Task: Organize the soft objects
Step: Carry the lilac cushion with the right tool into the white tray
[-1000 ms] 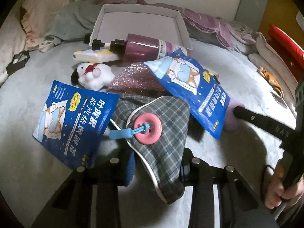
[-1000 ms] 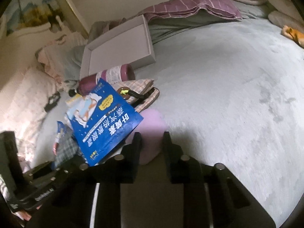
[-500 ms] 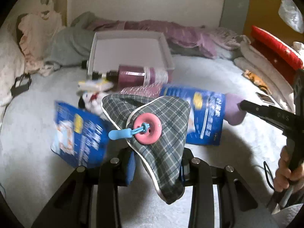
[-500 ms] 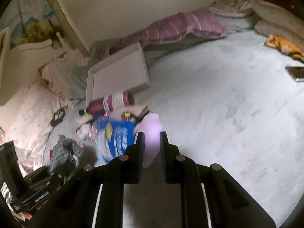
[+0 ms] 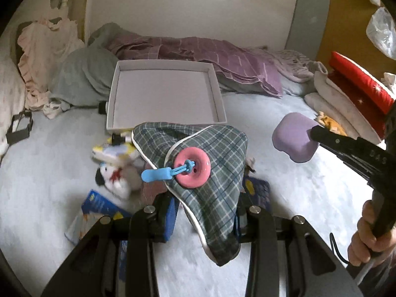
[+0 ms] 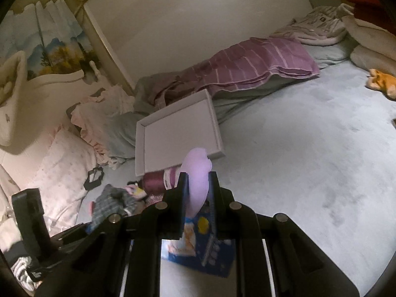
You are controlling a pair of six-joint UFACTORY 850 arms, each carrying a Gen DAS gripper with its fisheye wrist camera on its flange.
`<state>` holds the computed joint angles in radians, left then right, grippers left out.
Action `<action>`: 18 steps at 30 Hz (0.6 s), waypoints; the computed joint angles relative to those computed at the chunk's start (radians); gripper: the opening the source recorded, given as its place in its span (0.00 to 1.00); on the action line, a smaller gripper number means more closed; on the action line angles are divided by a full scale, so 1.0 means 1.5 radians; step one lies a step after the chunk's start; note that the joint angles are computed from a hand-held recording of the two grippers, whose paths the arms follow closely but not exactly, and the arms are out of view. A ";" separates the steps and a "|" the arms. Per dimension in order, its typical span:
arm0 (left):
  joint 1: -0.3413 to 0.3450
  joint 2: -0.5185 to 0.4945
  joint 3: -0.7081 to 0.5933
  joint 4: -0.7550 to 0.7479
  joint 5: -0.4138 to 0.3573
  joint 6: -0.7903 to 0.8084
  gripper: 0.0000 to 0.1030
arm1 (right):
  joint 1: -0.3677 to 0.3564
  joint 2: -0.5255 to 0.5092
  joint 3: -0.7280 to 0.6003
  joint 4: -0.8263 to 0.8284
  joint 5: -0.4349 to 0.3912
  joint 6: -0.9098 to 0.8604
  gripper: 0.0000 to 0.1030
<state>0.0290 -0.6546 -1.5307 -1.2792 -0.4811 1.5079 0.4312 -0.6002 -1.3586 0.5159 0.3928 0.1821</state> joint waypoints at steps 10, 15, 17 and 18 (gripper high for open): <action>-0.025 -0.093 -0.152 0.074 0.021 -0.108 0.33 | -0.027 -0.113 -0.184 -0.176 -0.070 0.179 0.17; -0.032 -0.162 -0.271 0.134 0.021 -0.190 0.33 | -0.041 -0.175 -0.296 -0.144 -0.107 0.142 0.17; -0.031 -0.196 -0.327 0.161 0.008 -0.234 0.33 | -0.048 -0.201 -0.337 -0.156 -0.112 0.171 0.17; -0.030 -0.211 -0.352 0.172 0.004 -0.254 0.33 | -0.052 -0.213 -0.353 -0.176 -0.113 0.199 0.17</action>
